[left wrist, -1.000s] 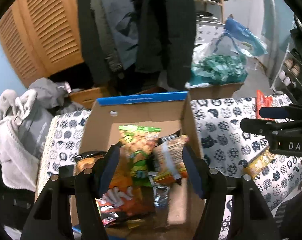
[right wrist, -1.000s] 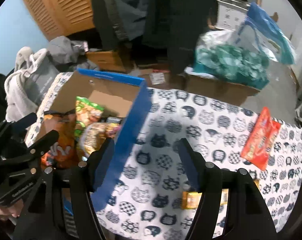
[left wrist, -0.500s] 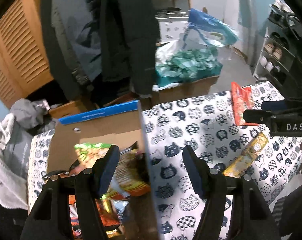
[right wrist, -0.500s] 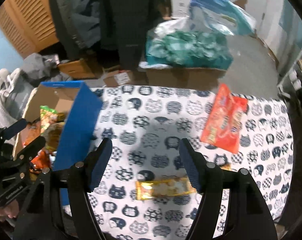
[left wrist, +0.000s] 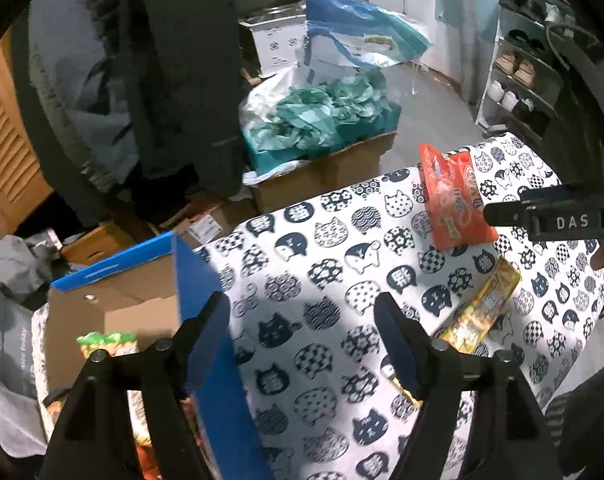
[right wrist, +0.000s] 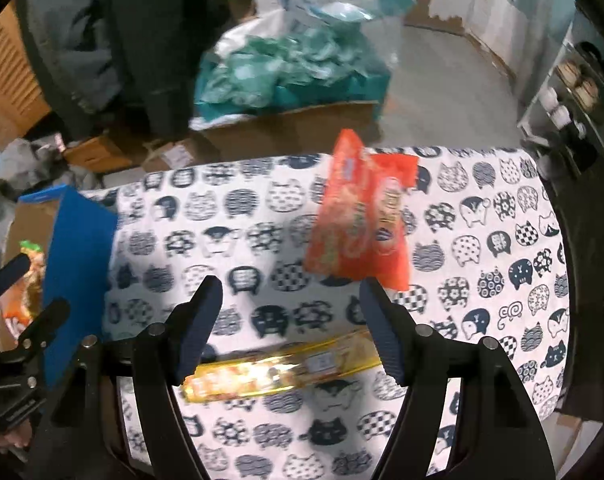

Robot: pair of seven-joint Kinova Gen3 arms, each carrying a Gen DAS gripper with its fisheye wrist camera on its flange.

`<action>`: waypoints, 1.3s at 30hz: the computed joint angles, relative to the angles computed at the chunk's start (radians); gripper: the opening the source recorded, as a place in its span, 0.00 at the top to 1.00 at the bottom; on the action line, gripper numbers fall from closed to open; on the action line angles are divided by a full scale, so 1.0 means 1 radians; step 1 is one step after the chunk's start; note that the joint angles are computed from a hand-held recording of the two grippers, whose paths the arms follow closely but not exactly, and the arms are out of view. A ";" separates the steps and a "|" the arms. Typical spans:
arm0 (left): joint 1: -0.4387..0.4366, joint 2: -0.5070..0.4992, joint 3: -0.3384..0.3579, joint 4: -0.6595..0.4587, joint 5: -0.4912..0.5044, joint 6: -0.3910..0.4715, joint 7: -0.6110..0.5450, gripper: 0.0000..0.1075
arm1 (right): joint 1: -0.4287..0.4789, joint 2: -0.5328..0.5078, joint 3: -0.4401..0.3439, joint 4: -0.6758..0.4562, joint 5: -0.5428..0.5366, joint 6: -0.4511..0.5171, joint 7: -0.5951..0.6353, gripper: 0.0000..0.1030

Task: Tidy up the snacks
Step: 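Move both grippers back over the table and grasp the red-orange bag with the right gripper, then grasp the long yellow bar with the left gripper while the right holds the red-orange bag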

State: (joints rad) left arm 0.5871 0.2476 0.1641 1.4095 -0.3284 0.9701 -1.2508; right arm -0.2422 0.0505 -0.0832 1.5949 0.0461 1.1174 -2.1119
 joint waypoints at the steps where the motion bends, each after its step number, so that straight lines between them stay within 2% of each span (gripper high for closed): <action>1: -0.001 0.016 0.002 -0.013 0.006 -0.003 -0.002 0.25 | 0.017 0.009 0.012 0.008 -0.020 -0.008 0.025 0.32; 8: 0.018 0.116 -0.014 -0.101 0.027 0.011 -0.015 0.25 | 0.106 0.076 0.058 0.029 -0.098 -0.055 0.097 0.29; 12: 0.005 0.169 -0.025 -0.152 0.078 0.019 -0.028 0.25 | 0.125 0.122 0.064 0.016 -0.100 -0.075 0.113 0.28; 20: 0.011 0.250 -0.057 -0.212 0.093 0.026 -0.040 0.25 | 0.160 0.194 0.066 0.011 -0.145 -0.133 0.154 0.28; 27: -0.003 0.287 -0.067 -0.243 0.127 0.029 -0.041 0.25 | 0.135 0.243 0.073 -0.009 -0.105 -0.147 0.126 0.27; 33: -0.011 0.307 -0.066 -0.253 0.151 0.031 -0.053 0.25 | 0.109 0.299 0.081 -0.041 -0.052 -0.106 0.083 0.24; 35: -0.009 0.309 -0.066 -0.250 0.154 0.029 -0.057 0.25 | 0.098 0.293 0.083 -0.024 -0.032 -0.130 0.068 0.23; 39: -0.007 0.306 -0.060 -0.242 0.162 0.022 -0.073 0.25 | 0.086 0.294 0.074 -0.025 -0.006 -0.111 0.085 0.23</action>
State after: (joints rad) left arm 0.5798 0.5540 0.1041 1.1673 -0.1667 0.9925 -1.3234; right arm -0.1561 0.3441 -0.0094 1.5696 0.0396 1.0065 -2.0265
